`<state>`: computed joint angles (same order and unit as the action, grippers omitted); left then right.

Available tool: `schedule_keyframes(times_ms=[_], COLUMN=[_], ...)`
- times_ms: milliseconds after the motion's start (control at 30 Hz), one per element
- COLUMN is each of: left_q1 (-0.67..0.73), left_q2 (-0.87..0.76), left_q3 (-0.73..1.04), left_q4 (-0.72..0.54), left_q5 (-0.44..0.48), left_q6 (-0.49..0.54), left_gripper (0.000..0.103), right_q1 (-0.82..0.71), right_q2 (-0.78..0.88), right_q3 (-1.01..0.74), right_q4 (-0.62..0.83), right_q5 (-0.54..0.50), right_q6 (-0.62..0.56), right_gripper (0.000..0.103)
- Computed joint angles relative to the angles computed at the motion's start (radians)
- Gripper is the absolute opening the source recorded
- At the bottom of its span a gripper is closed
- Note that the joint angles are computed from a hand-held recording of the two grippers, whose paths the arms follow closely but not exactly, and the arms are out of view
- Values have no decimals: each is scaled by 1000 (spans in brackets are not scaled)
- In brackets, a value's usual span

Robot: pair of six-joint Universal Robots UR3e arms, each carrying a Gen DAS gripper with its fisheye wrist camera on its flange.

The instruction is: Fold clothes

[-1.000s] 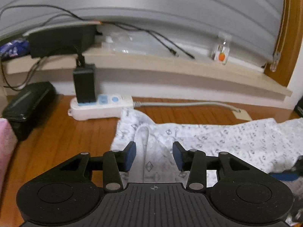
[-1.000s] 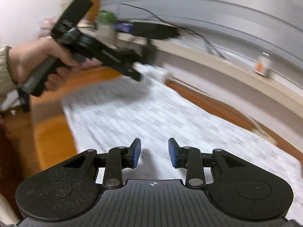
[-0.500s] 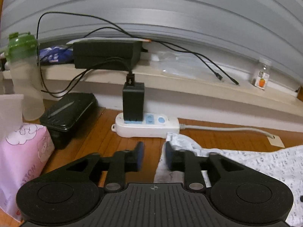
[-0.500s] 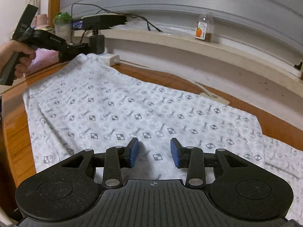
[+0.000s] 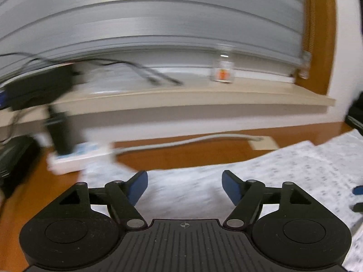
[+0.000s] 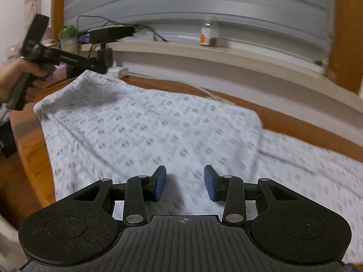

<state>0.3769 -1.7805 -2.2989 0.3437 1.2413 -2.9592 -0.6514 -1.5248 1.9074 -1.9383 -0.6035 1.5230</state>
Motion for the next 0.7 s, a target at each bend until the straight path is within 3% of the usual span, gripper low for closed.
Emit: schedule_keyframes(times_ms=[200,400,700], left_q1=[-260,-364,-322], left_q2=[-290,-473,-463], left_q3=[323,507,481], left_q4=[-31,-83,-118], left_q5=[94,127,51], left_q6=[-32,3,-4], left_gripper=[77,77,79], right_q1=[-117,-175,-100], right_q2=[65,125,230], right_q3=[-75,-170,-210], right_q4=[94,220,-23], right_q5=[-19,-38,-29], right_q6=[-23,-73,78], right_gripper=[38,38,38])
